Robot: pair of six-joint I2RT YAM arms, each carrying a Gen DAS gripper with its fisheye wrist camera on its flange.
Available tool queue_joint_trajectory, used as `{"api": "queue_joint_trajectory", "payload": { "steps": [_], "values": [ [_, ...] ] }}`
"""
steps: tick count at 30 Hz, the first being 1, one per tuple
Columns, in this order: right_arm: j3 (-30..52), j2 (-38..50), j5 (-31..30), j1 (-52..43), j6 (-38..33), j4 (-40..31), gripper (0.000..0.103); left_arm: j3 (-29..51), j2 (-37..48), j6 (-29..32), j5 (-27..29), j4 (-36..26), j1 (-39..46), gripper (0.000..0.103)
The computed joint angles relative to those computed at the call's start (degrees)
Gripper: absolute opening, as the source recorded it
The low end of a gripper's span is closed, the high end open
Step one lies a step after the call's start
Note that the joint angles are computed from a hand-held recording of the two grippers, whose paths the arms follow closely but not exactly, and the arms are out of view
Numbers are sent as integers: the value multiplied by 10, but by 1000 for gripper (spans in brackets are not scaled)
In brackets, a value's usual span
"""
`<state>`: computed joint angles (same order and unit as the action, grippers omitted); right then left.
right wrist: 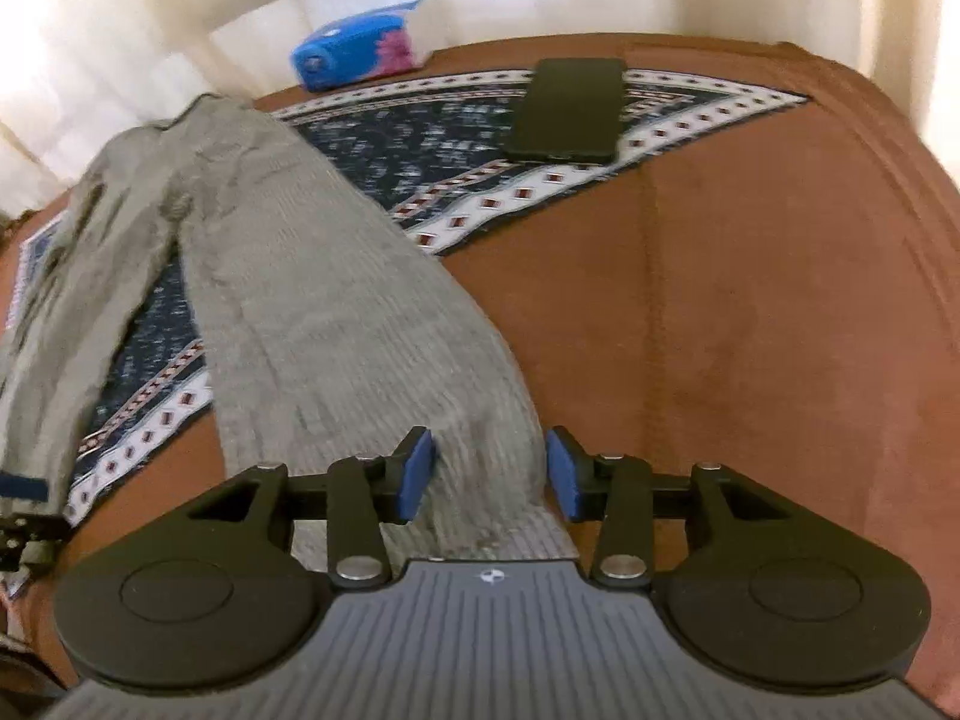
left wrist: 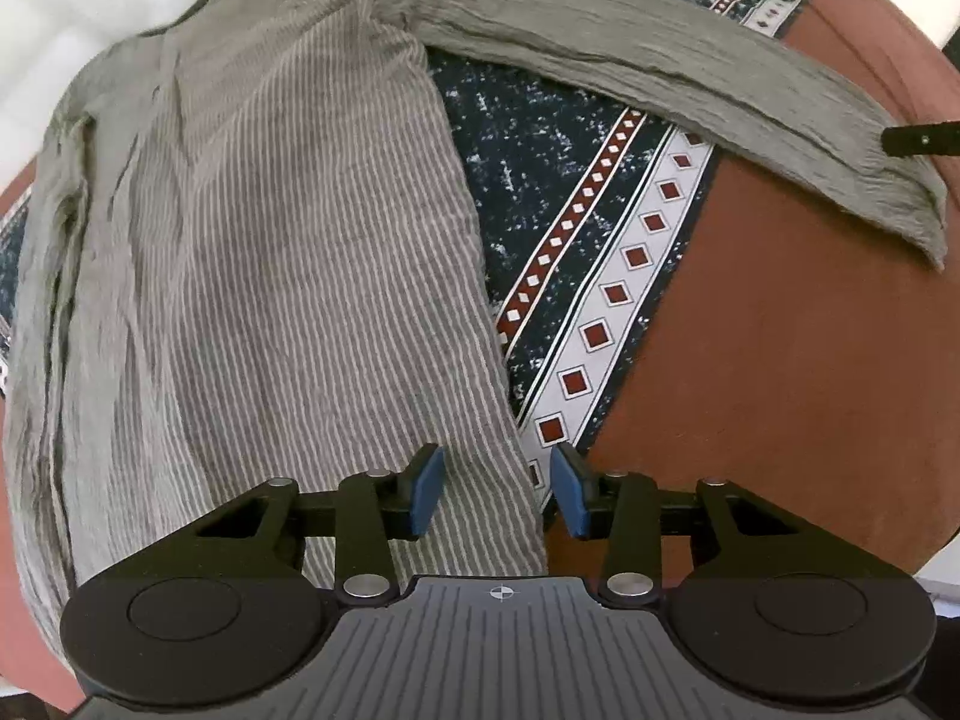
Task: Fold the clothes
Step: 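Smooth the shirt flat with the left gripper while the right gripper releases the hem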
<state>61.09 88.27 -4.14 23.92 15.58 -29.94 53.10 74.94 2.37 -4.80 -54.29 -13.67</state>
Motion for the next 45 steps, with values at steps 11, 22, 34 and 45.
{"api": "queue_joint_trajectory", "payload": {
  "steps": [11,22,34,45],
  "values": [
    [20,-7,-15,8,-43,-30,5,48,-19,-5,71,-59,47,0],
    [28,-2,14,-30,-82,-51,5,27,-24,6,115,-85,26,4],
    [39,-53,84,68,-26,31,60,57,-107,37,138,-79,197,67],
    [268,158,42,286,48,54,64,109,-23,350,217,-46,665,73]
  ]
}}
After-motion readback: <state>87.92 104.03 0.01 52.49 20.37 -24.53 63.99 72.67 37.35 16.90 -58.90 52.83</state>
